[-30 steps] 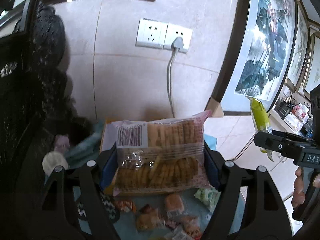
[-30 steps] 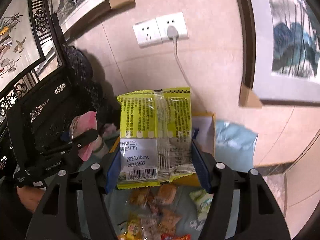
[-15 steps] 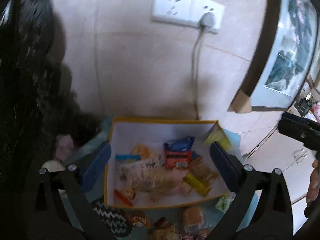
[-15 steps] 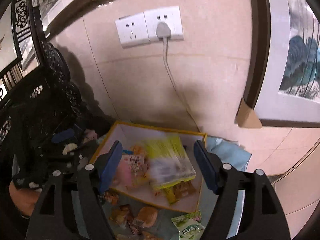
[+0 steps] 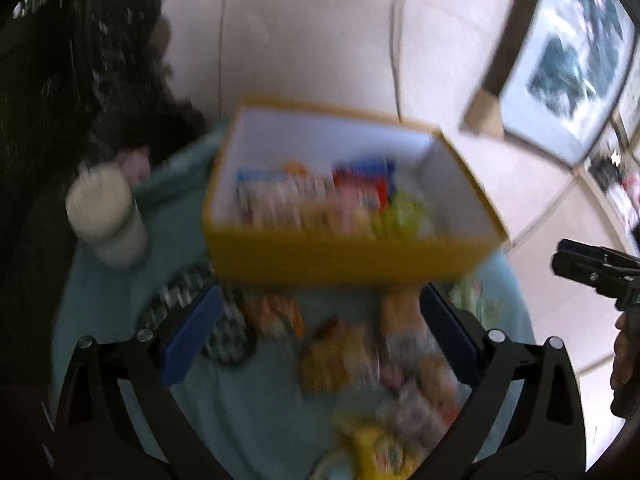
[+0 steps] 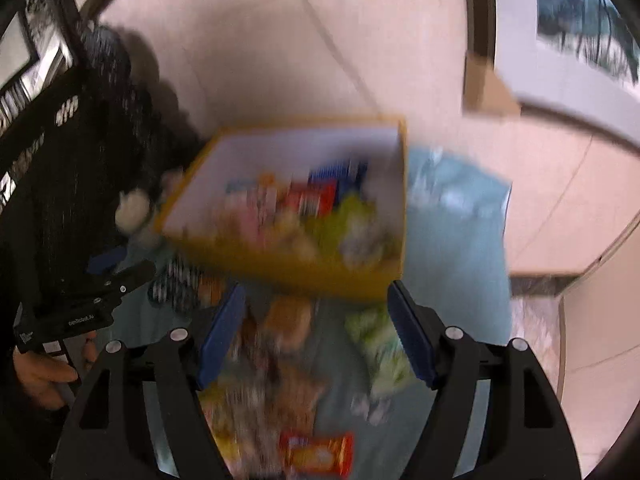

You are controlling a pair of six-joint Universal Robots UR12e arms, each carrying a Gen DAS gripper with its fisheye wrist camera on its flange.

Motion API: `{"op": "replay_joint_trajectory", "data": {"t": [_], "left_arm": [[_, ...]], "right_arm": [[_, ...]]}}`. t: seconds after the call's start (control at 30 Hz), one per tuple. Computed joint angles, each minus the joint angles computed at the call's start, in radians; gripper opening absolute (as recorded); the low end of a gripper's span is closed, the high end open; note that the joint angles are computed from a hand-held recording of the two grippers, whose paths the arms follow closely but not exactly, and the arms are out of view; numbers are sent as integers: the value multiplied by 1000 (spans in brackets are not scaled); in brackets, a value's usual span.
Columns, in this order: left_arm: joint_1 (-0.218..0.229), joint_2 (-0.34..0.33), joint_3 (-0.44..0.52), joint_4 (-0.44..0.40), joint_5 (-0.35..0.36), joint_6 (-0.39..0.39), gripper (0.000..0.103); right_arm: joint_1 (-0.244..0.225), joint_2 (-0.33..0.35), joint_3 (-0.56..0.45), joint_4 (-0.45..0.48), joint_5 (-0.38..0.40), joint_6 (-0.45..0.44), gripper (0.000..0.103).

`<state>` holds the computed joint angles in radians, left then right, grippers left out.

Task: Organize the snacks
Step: 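Grasp the yellow bread bag with the left tool while the right tool grasps the tall clear snack tube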

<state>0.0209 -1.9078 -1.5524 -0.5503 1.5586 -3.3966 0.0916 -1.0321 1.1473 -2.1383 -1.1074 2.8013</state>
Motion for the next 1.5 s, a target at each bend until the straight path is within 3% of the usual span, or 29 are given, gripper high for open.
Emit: {"op": "replay_joint_trajectory", "data": {"t": [0.2, 0.33, 0.67, 0.8, 0.87, 1.03, 1.2, 1.23, 1.27, 1.3, 1.37, 1.5], "left_arm": [[-41, 34, -102, -76, 3, 62, 101], [-58, 47, -142, -78, 12, 84, 101], [-91, 21, -152, -91, 41, 139, 101], [-96, 3, -141, -86, 63, 109, 101], [-91, 5, -149, -82, 67, 109, 100], [-77, 16, -173, -72, 32, 111, 98], [-101, -9, -138, -105, 81, 132, 101], [-100, -10, -137, -111, 66, 145, 100], [-99, -9, -139, -111, 56, 156, 86], [-98, -5, -147, -95, 53, 168, 82], [-86, 5, -161, -72, 30, 161, 60], [-60, 33, -194, -28, -16, 135, 54]], "right_arm": [[10, -73, 161, 94, -41, -130, 74], [21, -103, 222, 118, -51, -193, 74], [52, -98, 257, 120, -147, -232, 69], [63, -99, 264, 71, -215, -240, 42], [57, -94, 251, 96, -213, -236, 37], [45, -92, 246, 110, -171, -220, 44], [66, -87, 248, 61, -214, -216, 49], [70, -81, 243, 68, -223, -218, 49], [75, -79, 240, 74, -240, -228, 47], [75, -80, 241, 78, -238, -239, 41], [71, -85, 244, 86, -223, -238, 37], [51, -89, 239, 104, -163, -189, 32]]}}
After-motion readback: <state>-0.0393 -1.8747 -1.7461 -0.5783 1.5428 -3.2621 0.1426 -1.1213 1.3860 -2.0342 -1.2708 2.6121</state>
